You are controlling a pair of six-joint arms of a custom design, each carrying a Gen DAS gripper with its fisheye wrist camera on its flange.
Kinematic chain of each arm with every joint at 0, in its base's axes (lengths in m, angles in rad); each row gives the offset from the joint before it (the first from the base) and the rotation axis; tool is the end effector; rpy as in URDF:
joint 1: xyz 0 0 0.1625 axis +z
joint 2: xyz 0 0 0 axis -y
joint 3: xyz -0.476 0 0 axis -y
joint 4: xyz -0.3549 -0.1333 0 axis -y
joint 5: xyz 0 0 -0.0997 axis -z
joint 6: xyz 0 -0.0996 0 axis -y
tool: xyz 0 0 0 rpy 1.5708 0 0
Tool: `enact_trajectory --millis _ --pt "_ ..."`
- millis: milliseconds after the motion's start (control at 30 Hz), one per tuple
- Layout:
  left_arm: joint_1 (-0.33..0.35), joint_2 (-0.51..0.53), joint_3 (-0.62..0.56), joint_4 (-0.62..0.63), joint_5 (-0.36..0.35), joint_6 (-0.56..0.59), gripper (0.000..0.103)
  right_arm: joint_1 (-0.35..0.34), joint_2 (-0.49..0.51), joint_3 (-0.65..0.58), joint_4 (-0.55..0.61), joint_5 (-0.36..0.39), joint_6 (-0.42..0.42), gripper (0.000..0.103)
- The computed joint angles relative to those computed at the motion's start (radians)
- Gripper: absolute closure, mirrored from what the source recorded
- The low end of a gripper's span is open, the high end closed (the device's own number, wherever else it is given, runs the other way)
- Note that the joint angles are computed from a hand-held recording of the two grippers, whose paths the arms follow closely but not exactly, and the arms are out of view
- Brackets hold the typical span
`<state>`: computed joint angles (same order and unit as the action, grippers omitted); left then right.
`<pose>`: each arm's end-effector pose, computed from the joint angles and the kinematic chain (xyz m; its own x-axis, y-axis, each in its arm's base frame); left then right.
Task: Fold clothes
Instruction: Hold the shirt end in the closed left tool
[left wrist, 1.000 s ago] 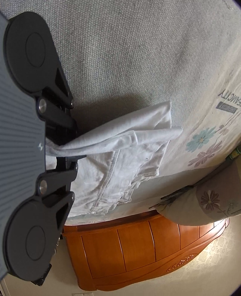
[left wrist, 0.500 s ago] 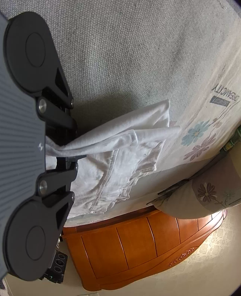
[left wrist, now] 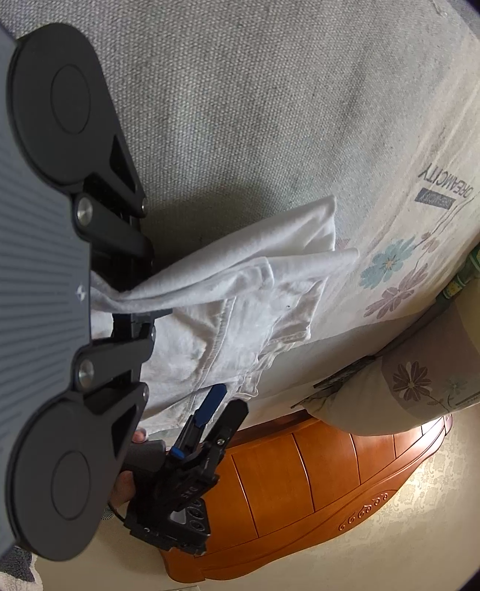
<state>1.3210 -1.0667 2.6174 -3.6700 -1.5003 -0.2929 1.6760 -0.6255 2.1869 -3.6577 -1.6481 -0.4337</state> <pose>0.0435 -0.3970 0.1917 -0.9950 -0.0367 0.0930 -0.0797 0.8525 -0.5166 0.1801 -0.5092 0.0504 -0.8652 -0.4216 0.2714 -0.5008 0.7528 -0.4271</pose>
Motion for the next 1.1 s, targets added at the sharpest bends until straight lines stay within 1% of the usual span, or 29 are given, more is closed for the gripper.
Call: enact_trajectory --millis 67,133,233,333,433,533,600,700,733,833,900,967,1067,1100 --pt "-0.007 -0.002 0.001 0.003 0.011 -0.004 0.093 0.003 0.007 -0.025 0.021 -0.008 -0.006 0.000" --pt "-0.019 0.002 0.005 -0.006 0.030 -0.012 0.093 0.011 -0.010 -0.025 0.052 -0.021 0.013 0.000" --pt "-0.037 0.012 0.016 -0.031 0.059 -0.019 0.093 0.021 -0.068 0.034 0.078 -0.023 0.059 0.000" --pt "-0.042 0.018 0.020 -0.045 0.068 -0.032 0.093 0.027 -0.107 0.121 0.056 -0.026 0.085 0.000" --pt "-0.056 0.019 0.024 -0.047 0.090 -0.048 0.093 0.039 -0.106 0.182 0.025 -0.087 0.097 0.000" --pt "-0.076 0.022 0.032 -0.051 0.120 -0.052 0.093 0.044 -0.097 0.248 -0.045 -0.120 0.101 0.000" --pt "-0.080 0.023 0.035 -0.055 0.128 -0.053 0.093 0.050 -0.107 0.286 -0.061 -0.129 0.102 0.000" --pt "-0.080 0.026 0.038 -0.065 0.129 -0.068 0.093 0.053 -0.130 0.328 -0.036 -0.144 0.134 0.000" --pt "-0.082 0.025 0.038 -0.063 0.133 -0.073 0.093 0.052 -0.132 0.345 -0.045 -0.146 0.137 0.000" --pt "-0.094 0.017 0.035 -0.041 0.152 -0.086 0.093 0.056 -0.128 0.378 -0.073 -0.157 0.138 0.000" --pt "-0.106 0.006 0.029 -0.008 0.170 -0.098 0.093 0.056 -0.145 0.386 -0.063 -0.156 0.164 0.000" --pt "-0.133 -0.012 0.020 0.048 0.209 -0.127 0.093 0.058 -0.163 0.392 -0.062 -0.157 0.183 0.000" --pt "-0.193 -0.041 0.002 0.159 0.292 -0.162 0.094 0.066 -0.189 0.399 -0.072 -0.162 0.182 0.000" --pt "-0.212 -0.050 -0.005 0.197 0.314 -0.168 0.096 0.071 -0.199 0.400 -0.070 -0.166 0.172 0.000"
